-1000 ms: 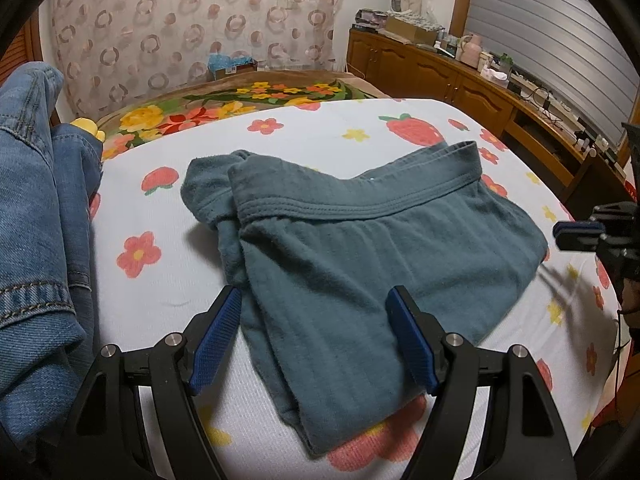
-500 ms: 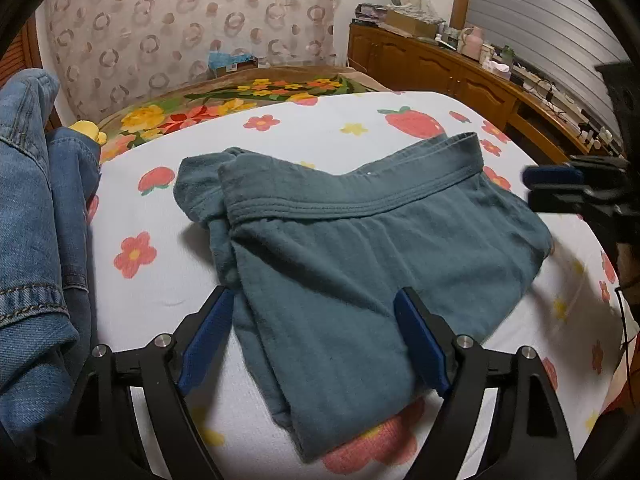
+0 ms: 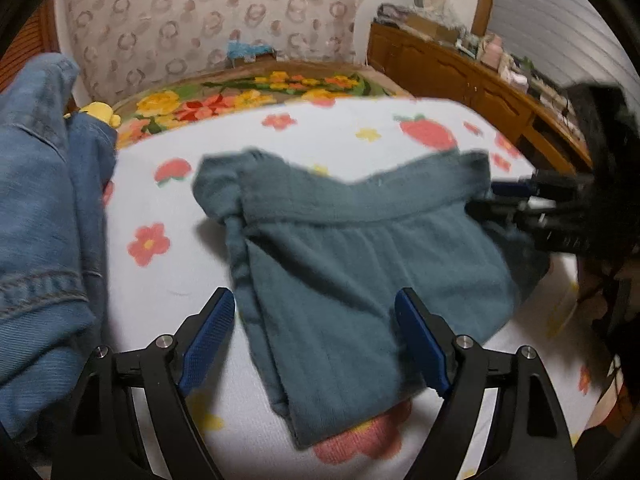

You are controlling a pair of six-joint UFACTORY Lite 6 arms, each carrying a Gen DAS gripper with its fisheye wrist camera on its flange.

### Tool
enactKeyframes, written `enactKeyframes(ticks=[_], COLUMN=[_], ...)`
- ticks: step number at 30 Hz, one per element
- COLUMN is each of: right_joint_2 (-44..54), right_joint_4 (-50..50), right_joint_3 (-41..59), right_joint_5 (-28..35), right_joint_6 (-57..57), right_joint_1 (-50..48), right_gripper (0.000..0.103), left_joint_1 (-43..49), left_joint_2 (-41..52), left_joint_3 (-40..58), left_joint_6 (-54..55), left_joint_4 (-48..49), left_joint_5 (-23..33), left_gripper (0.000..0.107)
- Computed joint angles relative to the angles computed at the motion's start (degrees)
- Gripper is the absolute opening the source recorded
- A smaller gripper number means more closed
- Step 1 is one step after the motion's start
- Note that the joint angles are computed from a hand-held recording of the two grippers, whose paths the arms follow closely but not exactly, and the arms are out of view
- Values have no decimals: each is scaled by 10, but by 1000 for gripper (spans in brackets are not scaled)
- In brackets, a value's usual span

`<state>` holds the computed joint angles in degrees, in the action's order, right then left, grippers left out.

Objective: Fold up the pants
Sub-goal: 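Close both grippers on the edge of the folded shorts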

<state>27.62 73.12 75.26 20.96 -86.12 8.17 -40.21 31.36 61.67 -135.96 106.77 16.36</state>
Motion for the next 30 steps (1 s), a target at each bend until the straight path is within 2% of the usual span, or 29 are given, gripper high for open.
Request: enactKeyframes(ticks=[3, 7, 12, 19, 25, 28, 30], right_joint_2=[-6, -12, -23, -24, -7, 7, 13], right_joint_4=[44, 115, 171, 161, 58, 25, 10], right_joint_3=[-15, -37, -59, -58, -18, 6, 18], right_joint_5=[1, 4, -5, 1, -3, 0, 7], right_joint_6=[-48, -124, -183, -171, -49, -9, 11], right_joint_1=[-3, -7, -5, -8, -9, -11, -13], right_gripper=[48, 49, 49, 49, 50, 52, 52], left_joint_1=[4, 15, 31, 50, 56, 64, 72], left_joint_2=[-27, -23, 7, 44, 59, 62, 61], left_joint_3=[-10, 18, 54, 88, 103, 102, 96], left_joint_6=[-15, 67, 113, 133, 147, 116, 57], left_joint_4=[15, -59, -108, -144, -153, -118, -54], left_joint_5=[10, 8, 9, 11, 2, -12, -31], left_gripper=[82, 80, 70, 67, 67, 67, 61])
